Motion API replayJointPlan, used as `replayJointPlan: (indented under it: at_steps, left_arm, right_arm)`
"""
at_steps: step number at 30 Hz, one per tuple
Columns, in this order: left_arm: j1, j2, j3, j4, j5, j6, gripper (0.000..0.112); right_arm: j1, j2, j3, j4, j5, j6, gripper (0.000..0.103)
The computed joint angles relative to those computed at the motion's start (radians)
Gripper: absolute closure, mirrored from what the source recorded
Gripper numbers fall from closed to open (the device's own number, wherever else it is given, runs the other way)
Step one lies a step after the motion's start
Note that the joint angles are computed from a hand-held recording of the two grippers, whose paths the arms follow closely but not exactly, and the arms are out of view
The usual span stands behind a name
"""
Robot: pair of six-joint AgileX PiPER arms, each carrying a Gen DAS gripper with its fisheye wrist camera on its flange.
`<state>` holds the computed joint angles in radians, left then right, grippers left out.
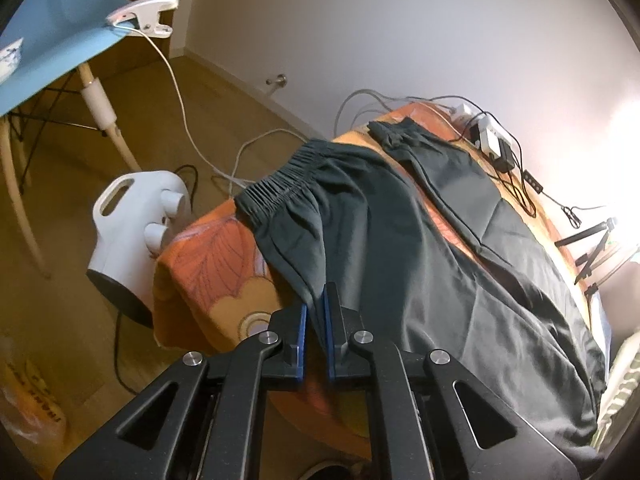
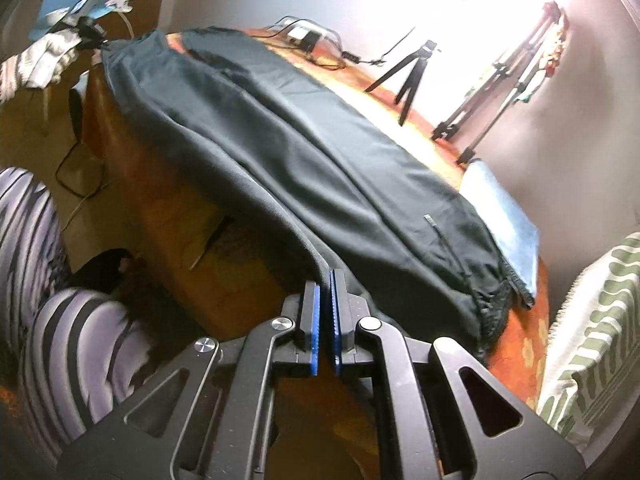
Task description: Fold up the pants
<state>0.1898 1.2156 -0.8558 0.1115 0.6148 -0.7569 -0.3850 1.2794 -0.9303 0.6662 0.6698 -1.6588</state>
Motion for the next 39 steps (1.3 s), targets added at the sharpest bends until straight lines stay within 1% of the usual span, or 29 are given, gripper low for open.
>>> replayJointPlan:
  at_steps: [2, 5, 7, 8, 9, 11, 12, 13, 16, 19, 20, 21, 22, 24, 26, 28, 30, 33, 35, 38, 39]
  left_arm:
    - [0.023, 0.002, 0.005, -0.051, -0.017, 0.052, 0.106]
    - [0.025, 0.012, 0.003, -0.064, -0.031, 0.068, 0.106]
    - [0.045, 0.015, 0.007, -0.153, -0.05, 0.158, 0.106]
    - [0.046, 0.017, 0.005, -0.167, -0.049, 0.169, 0.106]
    - [0.043, 0.018, 0.003, -0.158, -0.046, 0.155, 0.104]
    - [0.055, 0.018, 0.003, -0.202, -0.04, 0.179, 0.093]
    - [0.062, 0.018, 0.004, -0.225, -0.041, 0.191, 0.084]
    - [0.064, 0.019, 0.005, -0.232, -0.044, 0.188, 0.078]
    - [0.077, 0.038, 0.006, -0.285, -0.055, 0.205, 0.078]
    - [0.074, 0.055, 0.017, -0.335, -0.099, 0.219, 0.078]
    - [0.061, 0.063, 0.013, -0.305, -0.104, 0.183, 0.079]
    - [0.045, 0.069, 0.011, -0.253, -0.113, 0.128, 0.096]
    - [0.04, 0.072, 0.01, -0.241, -0.116, 0.109, 0.111]
    - [0.038, 0.067, 0.02, -0.241, -0.141, 0.088, 0.111]
    - [0.019, 0.047, 0.024, -0.18, -0.155, 0.021, 0.111]
    - [-0.002, 0.025, 0.008, -0.116, -0.153, -0.037, 0.111]
    - [-0.015, 0.02, -0.038, -0.091, -0.14, -0.057, 0.111]
    - [-0.062, 0.029, -0.161, 0.062, -0.087, -0.152, 0.11]
    - [-0.081, 0.064, -0.247, 0.117, -0.054, -0.16, 0.11]
    - [-0.114, 0.15, -0.389, 0.182, 0.0, -0.146, 0.11]
    - [-0.118, 0.172, -0.415, 0.19, 0.004, -0.139, 0.11]
  right_arm:
    - [0.012, 0.01, -0.023, -0.014, -0.01, 0.039, 0.099]
    - [0.029, 0.015, -0.038, -0.033, -0.03, 0.081, 0.099]
    - [0.03, 0.017, -0.04, -0.029, -0.039, 0.079, 0.099]
    - [0.034, 0.016, -0.041, -0.032, -0.044, 0.083, 0.099]
    - [0.035, 0.017, -0.042, -0.032, -0.048, 0.084, 0.099]
    - [0.037, 0.018, -0.048, -0.035, -0.055, 0.088, 0.099]
    - [0.037, 0.021, -0.053, -0.034, -0.058, 0.089, 0.099]
    - [0.035, 0.022, -0.056, -0.031, -0.058, 0.086, 0.099]
    - [0.03, 0.029, -0.076, -0.027, -0.055, 0.09, 0.099]
    - [0.03, 0.037, -0.091, -0.025, -0.054, 0.095, 0.099]
    - [0.03, 0.037, -0.092, -0.023, -0.054, 0.094, 0.099]
    - [0.027, 0.038, -0.093, -0.017, -0.054, 0.091, 0.099]
    - [0.024, 0.038, -0.094, -0.014, -0.054, 0.09, 0.099]
    - [0.014, 0.037, -0.096, -0.001, -0.049, 0.079, 0.099]
    - [0.002, 0.036, -0.104, 0.012, -0.043, 0.073, 0.099]
    - [-0.01, 0.033, -0.116, 0.026, -0.037, 0.072, 0.099]
    - [-0.015, 0.033, -0.135, 0.033, -0.033, 0.079, 0.099]
    - [-0.003, 0.04, -0.178, 0.024, -0.041, 0.103, 0.099]
    - [0.013, 0.051, -0.211, 0.011, -0.061, 0.133, 0.1]
    - [0.042, 0.1, -0.287, -0.041, -0.076, 0.215, 0.1]
    - [0.051, 0.12, -0.311, -0.054, -0.084, 0.234, 0.1]
